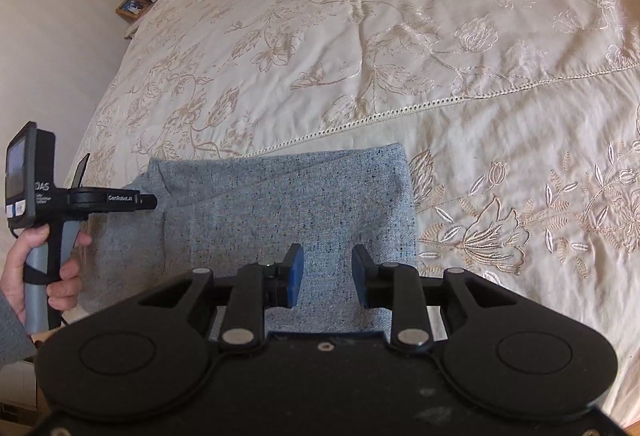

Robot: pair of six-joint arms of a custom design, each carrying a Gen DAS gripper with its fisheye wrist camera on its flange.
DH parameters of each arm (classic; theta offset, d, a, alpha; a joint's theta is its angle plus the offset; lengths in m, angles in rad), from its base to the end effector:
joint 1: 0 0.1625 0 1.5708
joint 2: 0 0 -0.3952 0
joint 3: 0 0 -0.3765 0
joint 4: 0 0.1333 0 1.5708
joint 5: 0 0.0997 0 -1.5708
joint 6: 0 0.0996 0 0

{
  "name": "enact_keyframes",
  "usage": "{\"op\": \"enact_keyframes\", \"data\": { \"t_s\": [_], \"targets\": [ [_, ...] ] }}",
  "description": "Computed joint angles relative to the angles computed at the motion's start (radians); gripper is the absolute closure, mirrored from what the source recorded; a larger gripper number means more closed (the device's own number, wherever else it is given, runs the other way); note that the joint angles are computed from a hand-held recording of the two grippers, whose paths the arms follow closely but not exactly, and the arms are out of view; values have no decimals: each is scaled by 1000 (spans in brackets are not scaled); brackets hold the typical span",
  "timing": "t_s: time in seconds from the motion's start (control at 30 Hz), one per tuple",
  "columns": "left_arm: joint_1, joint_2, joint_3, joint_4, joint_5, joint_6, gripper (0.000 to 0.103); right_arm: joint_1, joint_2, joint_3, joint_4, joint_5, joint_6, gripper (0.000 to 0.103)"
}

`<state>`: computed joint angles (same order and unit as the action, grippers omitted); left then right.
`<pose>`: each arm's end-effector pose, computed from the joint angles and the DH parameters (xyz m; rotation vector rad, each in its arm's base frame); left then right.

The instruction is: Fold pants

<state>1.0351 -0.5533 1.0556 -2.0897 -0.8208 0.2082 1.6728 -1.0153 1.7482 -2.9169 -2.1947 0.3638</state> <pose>-0.2186 -0.7624 0.1177 0.8644 2.2374 -0.1736 0.1375 -0.6054 0.2377 -0.5821 -2.4566 0.9606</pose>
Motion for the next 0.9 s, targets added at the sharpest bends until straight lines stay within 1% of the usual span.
{"op": "enact_keyframes", "data": {
  "t_s": [0.03, 0.07, 0.1, 0.17, 0.2, 0.23, 0.3, 0.37, 0.4, 0.43, 0.5, 0.53, 0.57, 0.6, 0.67, 0.73, 0.77, 0.83, 0.9],
  "targets": [
    [4, -15, 29, 15, 6, -17, 55, 1, 4, -3, 5, 3, -2, 73],
    [7, -15, 46, 55, 28, -38, 55, 2, 9, -9, 14, 9, -5, 73],
    [17, -3, 56, 54, 50, -26, 53, 2, 16, -18, 23, 13, -5, 73],
    [15, -31, 131, -48, 57, 45, 51, 8, 29, -29, 32, 8, 4, 73],
    [5, -47, 156, -64, 69, 47, 52, 11, 36, -37, 41, 7, 9, 73],
    [-1, -65, 169, -57, 64, 22, 53, 17, 42, -45, 51, 0, 17, 73],
    [-7, -128, 231, -86, 17, -17, 53, 30, 51, -52, 46, -10, 37, 73],
    [-1, -190, 289, -62, -42, -34, 54, 44, 62, -62, 49, -19, 68, 73],
    [1, -209, 322, -46, -40, -24, 56, 50, 71, -71, 61, -28, 92, 73],
    [4, -222, 349, -49, -33, 3, 56, 59, 83, -82, 73, -38, 118, 73],
    [9, -258, 416, -114, -43, 120, 56, 74, 111, -108, 89, -56, 165, 73],
    [9, -269, 416, -109, -55, 154, 58, 83, 128, -126, 98, -68, 183, 73],
    [11, -280, 401, -88, -74, 169, 59, 93, 147, -148, 110, -84, 199, 73],
    [16, -294, 377, -69, -101, 172, 59, 104, 162, -165, 116, -99, 213, 73],
    [31, -309, 322, -52, -129, 169, 57, 120, 193, -195, 94, -112, 231, 73],
    [57, -302, 226, -18, -143, 149, 57, 136, 219, -223, 94, -130, 262, 73],
    [78, -283, 149, 10, -146, 134, 57, 144, 234, -243, 108, -141, 283, 73],
    [108, -250, 29, 54, -130, 111, 53, 158, 262, -278, 126, -158, 314, 73],
    [145, -186, -131, 105, -114, 109, 52, 171, 289, -311, 141, -171, 340, 73]
  ]
}}
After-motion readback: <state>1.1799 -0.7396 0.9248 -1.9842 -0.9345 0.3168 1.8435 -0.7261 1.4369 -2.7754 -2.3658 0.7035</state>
